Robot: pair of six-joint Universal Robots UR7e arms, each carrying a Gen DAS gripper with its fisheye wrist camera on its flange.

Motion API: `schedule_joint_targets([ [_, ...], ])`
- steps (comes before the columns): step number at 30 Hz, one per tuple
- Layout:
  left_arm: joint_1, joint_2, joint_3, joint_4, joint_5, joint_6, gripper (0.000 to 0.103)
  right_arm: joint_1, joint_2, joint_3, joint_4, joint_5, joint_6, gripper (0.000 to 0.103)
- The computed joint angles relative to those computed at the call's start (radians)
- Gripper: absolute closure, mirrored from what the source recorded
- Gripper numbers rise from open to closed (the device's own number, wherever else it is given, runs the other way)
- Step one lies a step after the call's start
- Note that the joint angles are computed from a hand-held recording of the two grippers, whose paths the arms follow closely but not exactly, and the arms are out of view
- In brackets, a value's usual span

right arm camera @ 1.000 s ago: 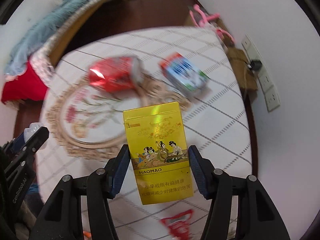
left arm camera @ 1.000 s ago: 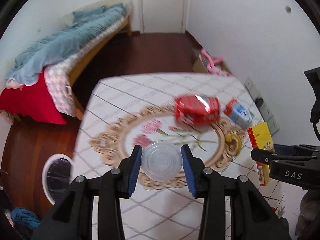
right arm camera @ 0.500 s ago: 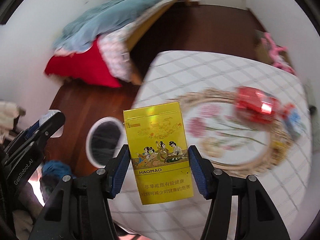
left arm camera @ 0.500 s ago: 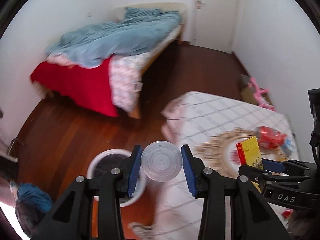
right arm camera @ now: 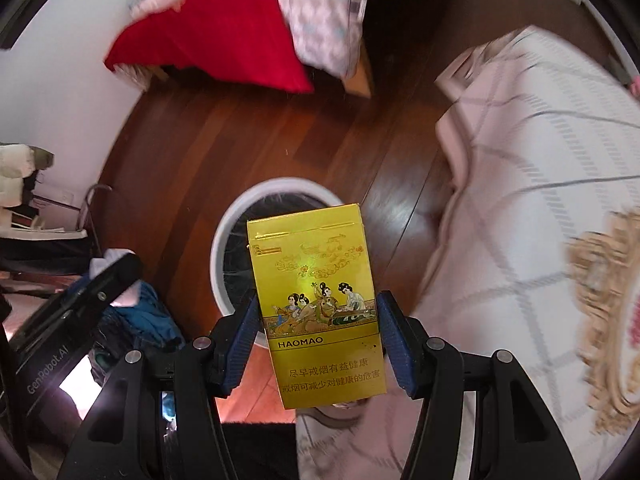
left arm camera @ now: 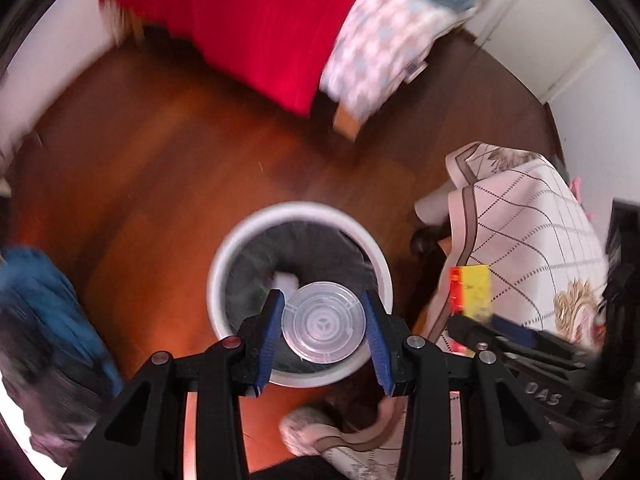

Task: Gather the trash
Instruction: 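Carry the lid and yellow pack over the bin and open both tools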

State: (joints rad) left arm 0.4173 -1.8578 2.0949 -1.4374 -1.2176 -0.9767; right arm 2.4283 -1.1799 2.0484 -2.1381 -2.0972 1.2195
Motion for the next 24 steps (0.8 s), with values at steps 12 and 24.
schedule_joint_targets([
  [12, 0.212, 0.014, 0.035, -0.053, 0.015, 0.015, 0.031, -0.226, 0.143, 0.073, -0.253, 0.092, -0.127, 0.043],
  [24, 0.102, -0.051, 0.025, 0.234, 0.144, -0.121, 0.001, -0.215, 0.184, 0.025, -0.197, 0.076, -0.169, 0.000],
])
